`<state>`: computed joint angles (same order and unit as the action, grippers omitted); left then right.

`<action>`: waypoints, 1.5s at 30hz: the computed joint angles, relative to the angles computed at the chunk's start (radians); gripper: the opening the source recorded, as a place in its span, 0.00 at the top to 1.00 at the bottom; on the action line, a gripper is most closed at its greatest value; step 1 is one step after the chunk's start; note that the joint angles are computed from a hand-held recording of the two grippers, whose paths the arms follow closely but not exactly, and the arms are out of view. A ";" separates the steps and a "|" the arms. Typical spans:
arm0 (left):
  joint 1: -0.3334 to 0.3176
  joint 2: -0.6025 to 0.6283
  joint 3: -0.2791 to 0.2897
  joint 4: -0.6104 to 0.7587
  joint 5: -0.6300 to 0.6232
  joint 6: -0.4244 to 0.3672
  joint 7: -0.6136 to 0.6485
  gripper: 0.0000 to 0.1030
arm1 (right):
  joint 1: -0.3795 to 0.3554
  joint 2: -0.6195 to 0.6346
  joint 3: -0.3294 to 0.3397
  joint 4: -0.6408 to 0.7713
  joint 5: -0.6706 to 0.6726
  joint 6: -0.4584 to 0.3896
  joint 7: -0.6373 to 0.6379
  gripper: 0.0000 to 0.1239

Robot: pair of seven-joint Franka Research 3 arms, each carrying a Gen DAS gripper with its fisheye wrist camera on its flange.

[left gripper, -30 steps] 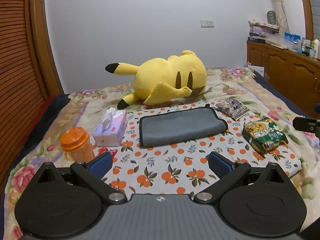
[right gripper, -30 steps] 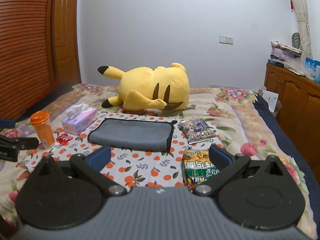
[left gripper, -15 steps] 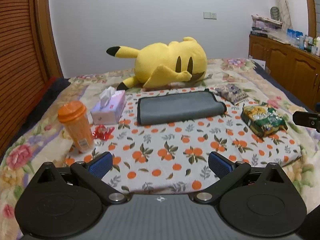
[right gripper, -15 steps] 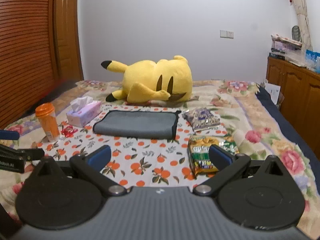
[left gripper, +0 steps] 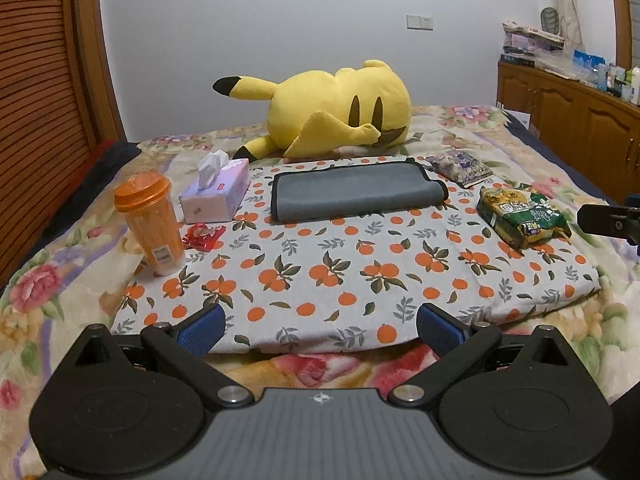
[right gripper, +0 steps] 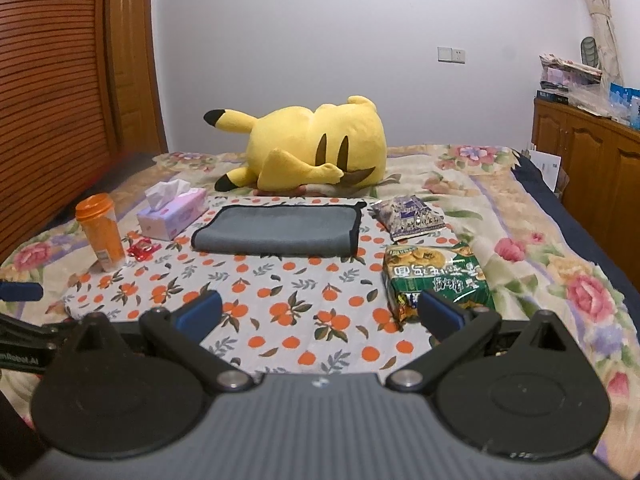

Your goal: Fold towel

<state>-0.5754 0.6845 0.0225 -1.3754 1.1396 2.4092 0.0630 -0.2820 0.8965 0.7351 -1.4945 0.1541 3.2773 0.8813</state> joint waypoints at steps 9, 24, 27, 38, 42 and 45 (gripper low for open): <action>-0.001 -0.008 0.000 -0.021 0.011 -0.003 -0.041 0.00 | 0.028 -0.021 -0.050 -0.024 -0.014 0.011 0.042 0.17; -0.019 -0.036 0.003 -0.061 0.112 -0.041 -0.144 0.00 | 0.062 -0.036 -0.099 -0.042 -0.040 0.054 0.064 0.17; -0.018 -0.044 0.000 -0.072 0.131 -0.047 -0.170 0.00 | 0.056 -0.032 -0.093 -0.044 -0.066 0.065 0.086 0.17; -0.024 -0.057 -0.006 -0.088 0.227 -0.062 -0.240 0.00 | 0.008 -0.007 -0.051 -0.060 -0.200 0.116 0.182 0.17; -0.033 -0.068 -0.003 -0.103 0.284 -0.073 -0.285 0.00 | -0.008 -0.001 -0.039 -0.070 -0.254 0.142 0.228 0.17; -0.035 -0.075 -0.007 -0.112 0.320 -0.087 -0.313 0.00 | -0.013 0.001 -0.041 -0.075 -0.292 0.161 0.263 0.17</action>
<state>-0.6103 0.6098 0.0152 -1.4872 1.4598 2.3221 -0.2501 -0.2949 0.8973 0.6945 -1.5698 -0.1376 3.4380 1.1444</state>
